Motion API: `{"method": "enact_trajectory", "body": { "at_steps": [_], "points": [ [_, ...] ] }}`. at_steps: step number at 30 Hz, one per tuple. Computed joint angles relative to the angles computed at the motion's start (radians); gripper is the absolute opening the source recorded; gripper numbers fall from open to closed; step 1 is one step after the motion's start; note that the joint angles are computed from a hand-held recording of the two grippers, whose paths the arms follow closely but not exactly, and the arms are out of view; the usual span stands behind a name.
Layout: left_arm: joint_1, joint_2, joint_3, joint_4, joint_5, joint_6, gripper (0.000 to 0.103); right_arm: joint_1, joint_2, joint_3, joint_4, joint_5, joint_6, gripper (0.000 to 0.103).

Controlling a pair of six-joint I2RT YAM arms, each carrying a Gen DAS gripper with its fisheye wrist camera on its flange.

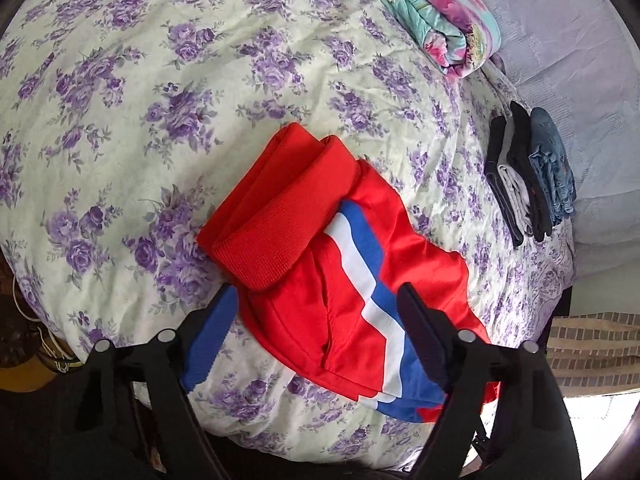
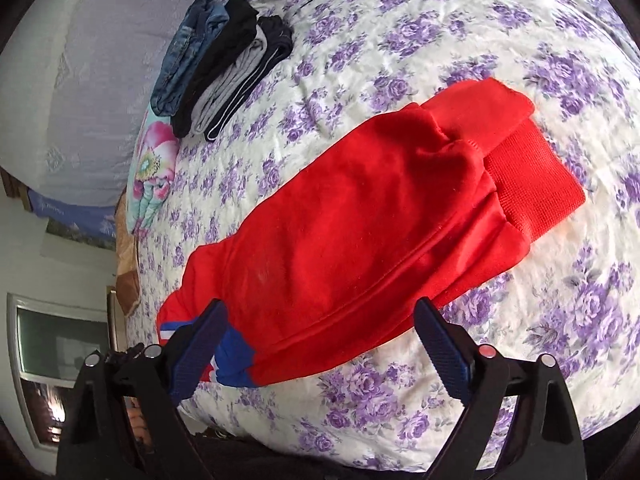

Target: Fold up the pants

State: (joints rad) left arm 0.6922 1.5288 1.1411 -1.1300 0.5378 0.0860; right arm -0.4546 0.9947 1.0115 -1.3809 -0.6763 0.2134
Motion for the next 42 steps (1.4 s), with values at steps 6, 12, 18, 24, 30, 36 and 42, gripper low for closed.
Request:
{"method": "enact_trajectory", "body": {
  "at_steps": [6, 12, 18, 24, 30, 36, 42],
  "points": [
    [-0.022, 0.076, 0.066, -0.061, -0.073, 0.057, 0.050, 0.079, -0.067, -0.026, 0.049, 0.041, 0.142, 0.077],
    [-0.011, 0.155, 0.123, -0.097, -0.077, 0.158, 0.025, 0.201, -0.157, -0.058, 0.092, 0.153, 0.343, 0.076],
    [-0.005, 0.191, 0.225, -0.138, 0.067, 0.164, 0.024, 0.052, -0.181, -0.043, 0.000, 0.150, 0.255, 0.071],
    [-0.090, 0.200, 0.300, -0.112, 0.102, 0.070, 0.024, -0.108, -0.100, -0.087, 0.066, 0.048, 0.184, 0.061],
    [-0.124, 0.248, 0.358, -0.090, 0.114, 0.000, 0.024, -0.135, 0.001, -0.097, 0.169, 0.076, 0.206, 0.051],
    [-0.156, 0.318, 0.458, -0.043, 0.158, -0.112, 0.024, -0.114, 0.116, -0.068, 0.278, 0.028, 0.209, 0.006],
    [-0.230, 0.477, 0.717, 0.091, 0.110, -0.320, 0.012, -0.054, 0.436, 0.215, 0.442, -0.050, 0.297, 0.004]
  ]
}}
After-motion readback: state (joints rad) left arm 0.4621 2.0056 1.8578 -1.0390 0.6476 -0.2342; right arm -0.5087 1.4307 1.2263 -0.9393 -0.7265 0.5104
